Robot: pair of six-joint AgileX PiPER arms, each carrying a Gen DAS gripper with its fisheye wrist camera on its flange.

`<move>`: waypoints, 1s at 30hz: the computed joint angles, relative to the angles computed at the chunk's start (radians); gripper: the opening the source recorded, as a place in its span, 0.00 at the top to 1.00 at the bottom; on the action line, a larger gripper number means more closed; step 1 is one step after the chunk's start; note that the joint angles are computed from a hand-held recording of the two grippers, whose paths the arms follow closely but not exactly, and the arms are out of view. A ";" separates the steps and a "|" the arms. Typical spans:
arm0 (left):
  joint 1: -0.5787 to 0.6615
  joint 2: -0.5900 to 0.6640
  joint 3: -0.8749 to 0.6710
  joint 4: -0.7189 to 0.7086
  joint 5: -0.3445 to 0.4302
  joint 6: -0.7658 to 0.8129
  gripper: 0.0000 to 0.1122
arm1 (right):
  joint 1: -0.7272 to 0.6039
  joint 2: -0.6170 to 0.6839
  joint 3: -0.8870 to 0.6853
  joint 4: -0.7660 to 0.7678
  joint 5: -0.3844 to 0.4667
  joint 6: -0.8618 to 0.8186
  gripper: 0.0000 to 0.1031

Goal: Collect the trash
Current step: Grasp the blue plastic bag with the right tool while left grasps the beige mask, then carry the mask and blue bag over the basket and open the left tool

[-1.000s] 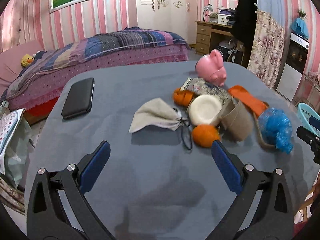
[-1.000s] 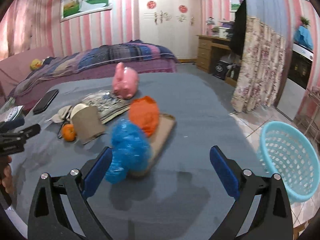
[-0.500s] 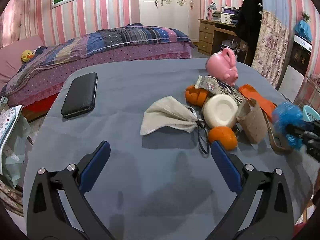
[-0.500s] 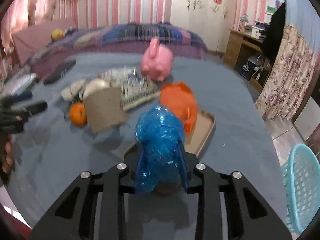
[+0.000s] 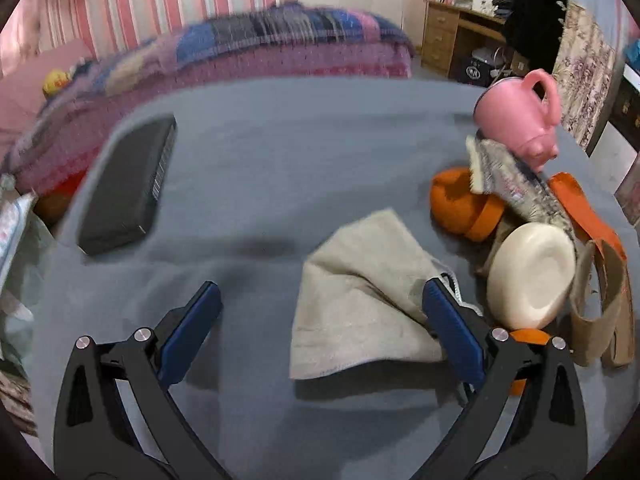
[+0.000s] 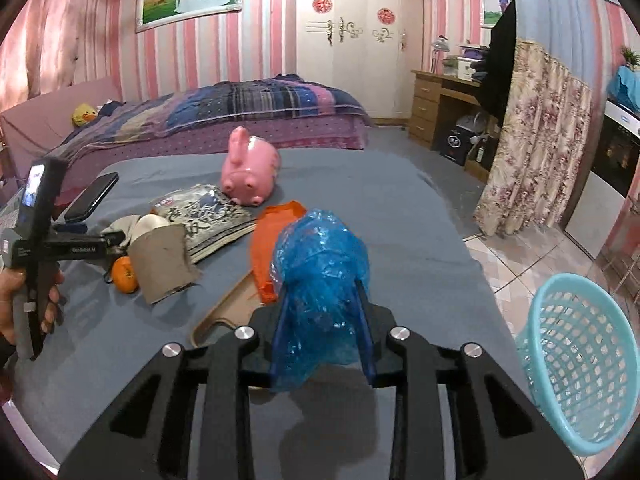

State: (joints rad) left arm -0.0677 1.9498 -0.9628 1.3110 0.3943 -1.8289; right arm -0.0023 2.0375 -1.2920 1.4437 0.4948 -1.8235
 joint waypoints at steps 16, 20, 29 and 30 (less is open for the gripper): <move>-0.086 -0.044 0.009 -0.058 0.039 0.066 0.69 | -0.049 0.005 -0.015 0.000 0.013 0.011 0.71; -0.150 -0.096 0.039 -0.025 0.139 0.005 0.72 | -0.075 -0.004 -0.016 0.012 0.034 0.013 0.71; -0.271 -0.314 0.121 -0.033 0.360 -0.092 0.72 | -0.108 -0.024 -0.002 0.046 0.054 -0.028 0.71; -0.290 -0.333 0.117 -0.044 0.390 -0.086 0.72 | -0.112 -0.026 0.000 0.048 0.057 -0.032 0.71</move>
